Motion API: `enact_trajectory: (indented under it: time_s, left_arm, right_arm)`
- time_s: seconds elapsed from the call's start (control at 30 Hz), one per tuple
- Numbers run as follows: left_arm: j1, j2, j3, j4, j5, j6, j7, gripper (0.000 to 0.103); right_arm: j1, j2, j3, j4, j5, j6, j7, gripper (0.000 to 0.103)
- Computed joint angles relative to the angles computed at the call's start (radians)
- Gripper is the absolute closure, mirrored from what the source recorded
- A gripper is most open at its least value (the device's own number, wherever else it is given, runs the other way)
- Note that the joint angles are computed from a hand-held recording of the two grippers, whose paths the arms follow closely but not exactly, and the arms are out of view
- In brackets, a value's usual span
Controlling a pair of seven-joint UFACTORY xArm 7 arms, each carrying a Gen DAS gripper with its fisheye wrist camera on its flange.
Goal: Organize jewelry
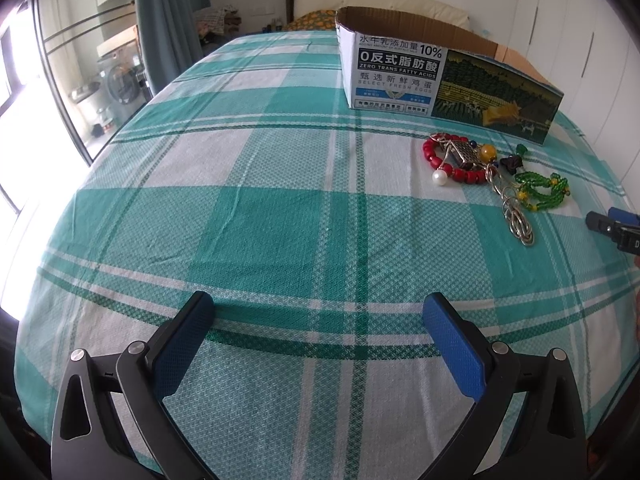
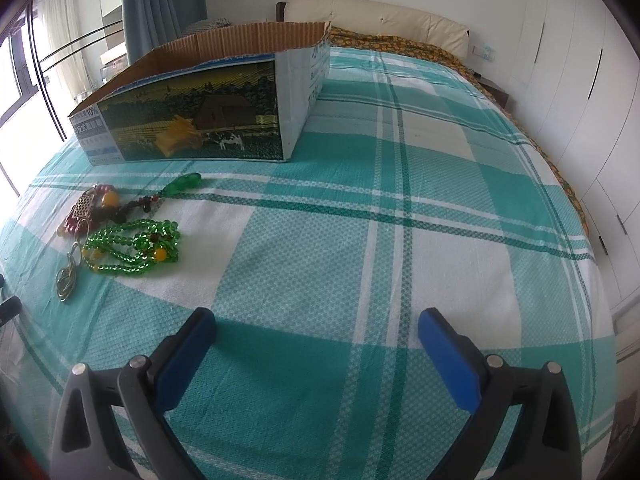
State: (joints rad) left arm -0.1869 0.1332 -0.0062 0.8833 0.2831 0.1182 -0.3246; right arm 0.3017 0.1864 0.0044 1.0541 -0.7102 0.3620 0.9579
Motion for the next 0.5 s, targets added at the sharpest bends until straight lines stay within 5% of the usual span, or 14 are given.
enact_trajectory:
  time_s: [0.5]
  left_arm:
    - [-0.001, 0.001, 0.0, 0.002, -0.004, 0.003, 0.002, 0.0]
  right_arm:
    - [0.002, 0.003, -0.005, 0.0, -0.024, -0.001, 0.031, 0.0]
